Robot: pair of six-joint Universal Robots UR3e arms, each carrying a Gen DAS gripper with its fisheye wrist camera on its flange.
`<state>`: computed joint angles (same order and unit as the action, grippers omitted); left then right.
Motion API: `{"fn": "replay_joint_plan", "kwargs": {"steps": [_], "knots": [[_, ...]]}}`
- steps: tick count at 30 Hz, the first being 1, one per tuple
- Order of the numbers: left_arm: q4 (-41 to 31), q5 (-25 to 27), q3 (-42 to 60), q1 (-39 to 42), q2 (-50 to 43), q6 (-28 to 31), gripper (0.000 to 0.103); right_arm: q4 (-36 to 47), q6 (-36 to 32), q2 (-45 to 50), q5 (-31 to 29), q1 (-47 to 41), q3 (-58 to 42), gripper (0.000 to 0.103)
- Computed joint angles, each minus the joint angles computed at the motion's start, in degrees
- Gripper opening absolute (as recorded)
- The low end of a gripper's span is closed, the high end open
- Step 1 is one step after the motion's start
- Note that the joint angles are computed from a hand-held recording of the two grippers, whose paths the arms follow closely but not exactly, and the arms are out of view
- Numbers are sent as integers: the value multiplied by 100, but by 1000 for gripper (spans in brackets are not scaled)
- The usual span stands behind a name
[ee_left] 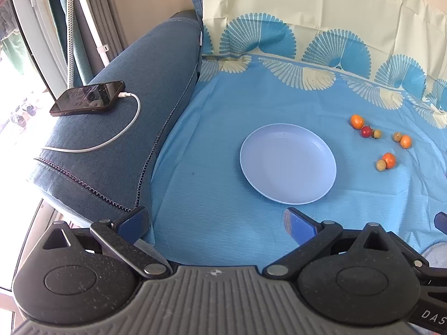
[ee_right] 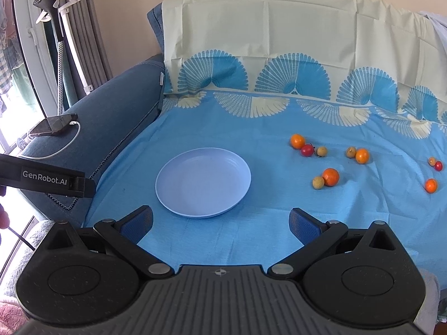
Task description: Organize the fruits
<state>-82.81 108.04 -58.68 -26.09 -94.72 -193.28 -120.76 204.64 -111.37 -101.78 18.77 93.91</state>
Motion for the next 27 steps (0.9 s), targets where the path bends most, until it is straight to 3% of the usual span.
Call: {"fn": "replay_joint_plan", "kwargs": {"steps": [20, 27], "knots": [[-216, 138, 474, -241, -382, 22, 103, -228, 1, -313, 212, -328, 436, 103], [-401, 249, 1072, -584, -882, -18, 103, -536, -33, -984, 291, -1063, 1043, 103]]}}
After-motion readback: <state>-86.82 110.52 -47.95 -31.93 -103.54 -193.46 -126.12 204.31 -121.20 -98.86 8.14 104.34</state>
